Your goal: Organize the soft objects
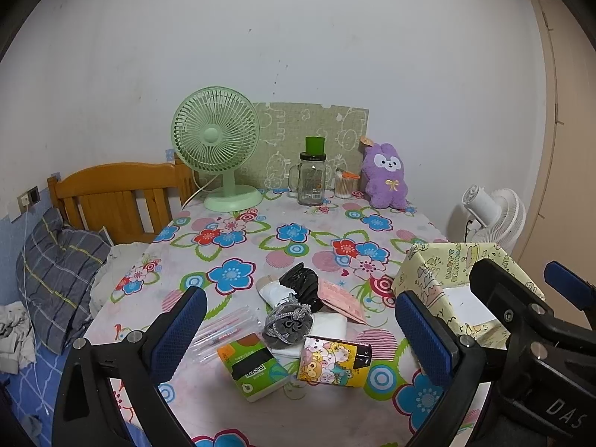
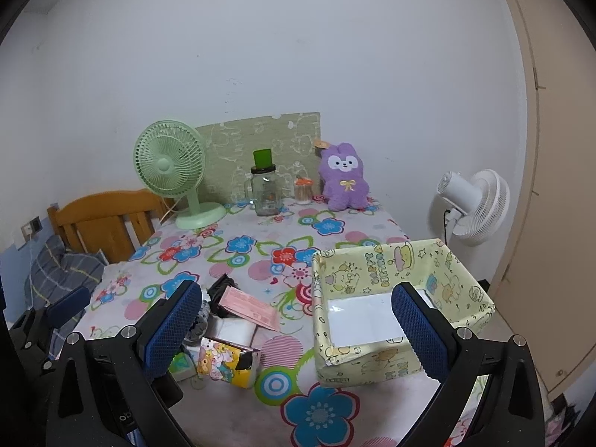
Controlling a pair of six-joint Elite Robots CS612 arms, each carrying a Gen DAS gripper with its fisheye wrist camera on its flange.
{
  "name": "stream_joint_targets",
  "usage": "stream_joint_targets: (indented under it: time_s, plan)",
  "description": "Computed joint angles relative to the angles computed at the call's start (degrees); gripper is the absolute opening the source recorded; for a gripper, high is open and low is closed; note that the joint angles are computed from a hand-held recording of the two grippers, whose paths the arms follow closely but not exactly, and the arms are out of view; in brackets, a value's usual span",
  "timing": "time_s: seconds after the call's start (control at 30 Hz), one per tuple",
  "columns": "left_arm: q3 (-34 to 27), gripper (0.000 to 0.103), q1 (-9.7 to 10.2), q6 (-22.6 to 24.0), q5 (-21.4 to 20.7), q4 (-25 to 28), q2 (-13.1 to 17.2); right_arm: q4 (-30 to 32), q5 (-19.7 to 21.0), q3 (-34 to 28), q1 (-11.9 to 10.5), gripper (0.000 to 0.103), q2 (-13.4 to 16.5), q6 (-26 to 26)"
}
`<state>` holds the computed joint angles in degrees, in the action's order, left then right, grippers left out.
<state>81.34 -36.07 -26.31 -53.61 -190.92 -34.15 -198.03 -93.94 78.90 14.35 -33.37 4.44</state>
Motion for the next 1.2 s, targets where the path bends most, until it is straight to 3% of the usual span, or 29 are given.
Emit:
stream_joint_targets:
  time_s: [0.73,1.2]
  plan:
    - [0.1,0.097,0.96,-1.5,-1.6,1.1,0.8,2.8,2.9,-2.5,0.4,0.102,1.9,-1.4]
    - [0.6,0.091,2.46,-3.6,-5.5,3.0,2.3,7.4,4.6,-5.1,1.2,0.093,4.6,-1.7]
